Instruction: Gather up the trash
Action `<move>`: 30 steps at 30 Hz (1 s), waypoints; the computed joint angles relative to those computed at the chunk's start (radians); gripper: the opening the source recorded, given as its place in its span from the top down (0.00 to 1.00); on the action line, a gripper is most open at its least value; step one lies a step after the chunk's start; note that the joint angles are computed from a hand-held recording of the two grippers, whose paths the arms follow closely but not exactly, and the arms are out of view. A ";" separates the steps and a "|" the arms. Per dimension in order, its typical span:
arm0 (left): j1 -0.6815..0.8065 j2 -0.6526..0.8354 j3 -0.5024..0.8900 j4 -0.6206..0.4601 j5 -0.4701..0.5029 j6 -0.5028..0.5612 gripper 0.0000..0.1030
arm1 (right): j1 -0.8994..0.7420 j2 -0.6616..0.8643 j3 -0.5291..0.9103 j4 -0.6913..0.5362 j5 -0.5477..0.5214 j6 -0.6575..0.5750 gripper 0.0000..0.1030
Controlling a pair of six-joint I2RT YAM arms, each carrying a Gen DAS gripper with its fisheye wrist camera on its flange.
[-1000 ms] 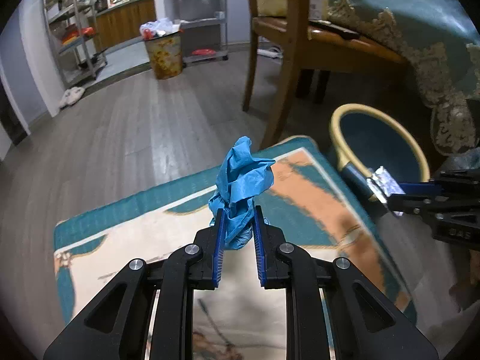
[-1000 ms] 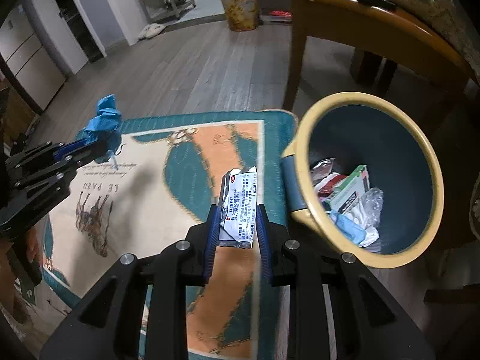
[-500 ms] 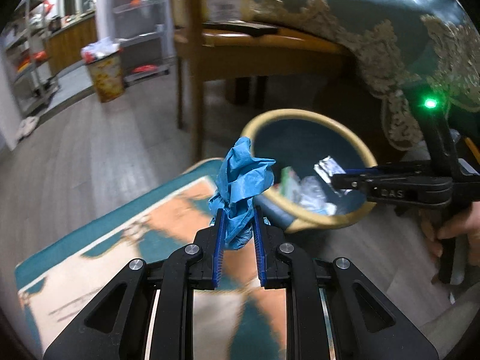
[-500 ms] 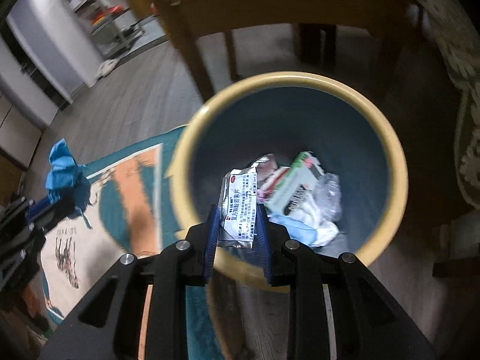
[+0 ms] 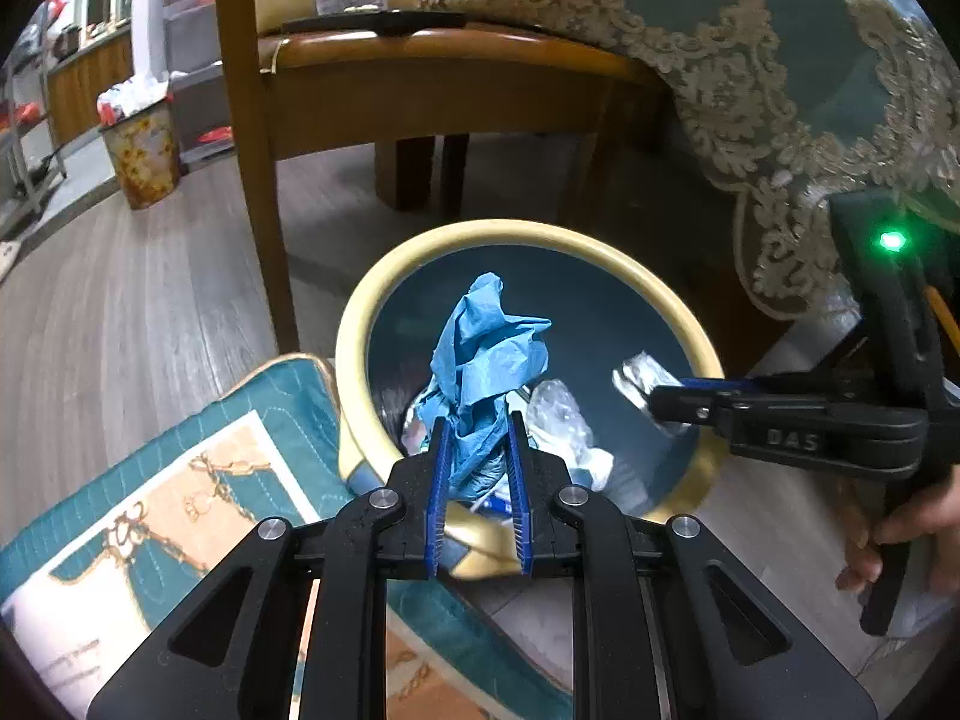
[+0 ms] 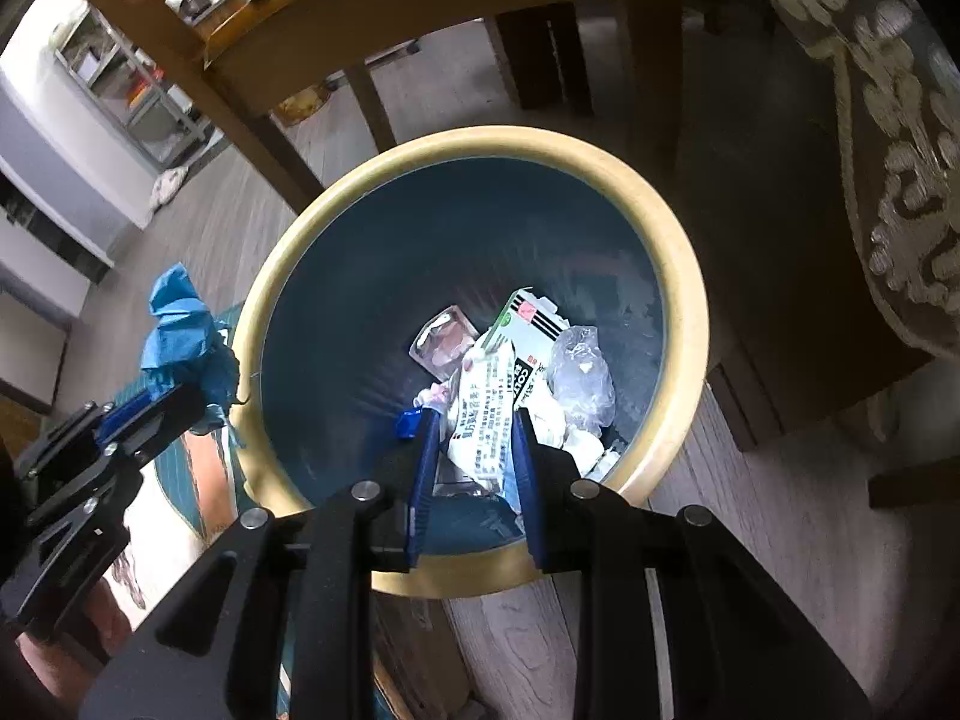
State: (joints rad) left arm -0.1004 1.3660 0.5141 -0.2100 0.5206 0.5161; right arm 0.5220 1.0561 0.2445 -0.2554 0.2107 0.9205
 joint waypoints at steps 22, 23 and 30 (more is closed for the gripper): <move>0.076 -0.004 0.061 -0.046 0.022 -0.015 0.53 | 0.151 0.047 0.127 -0.110 0.139 0.028 0.43; 0.101 -0.036 0.068 -0.088 0.042 0.001 0.52 | 0.174 0.031 0.145 -0.147 0.165 0.045 0.42; 0.364 -0.236 0.166 -0.465 0.191 0.249 0.49 | 0.346 0.004 0.249 -0.336 0.294 0.246 0.34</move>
State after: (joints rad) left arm 0.2637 1.1300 0.6800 -0.6749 0.7114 0.7648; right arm 0.8681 1.0605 0.4938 -0.5914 0.5046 1.1670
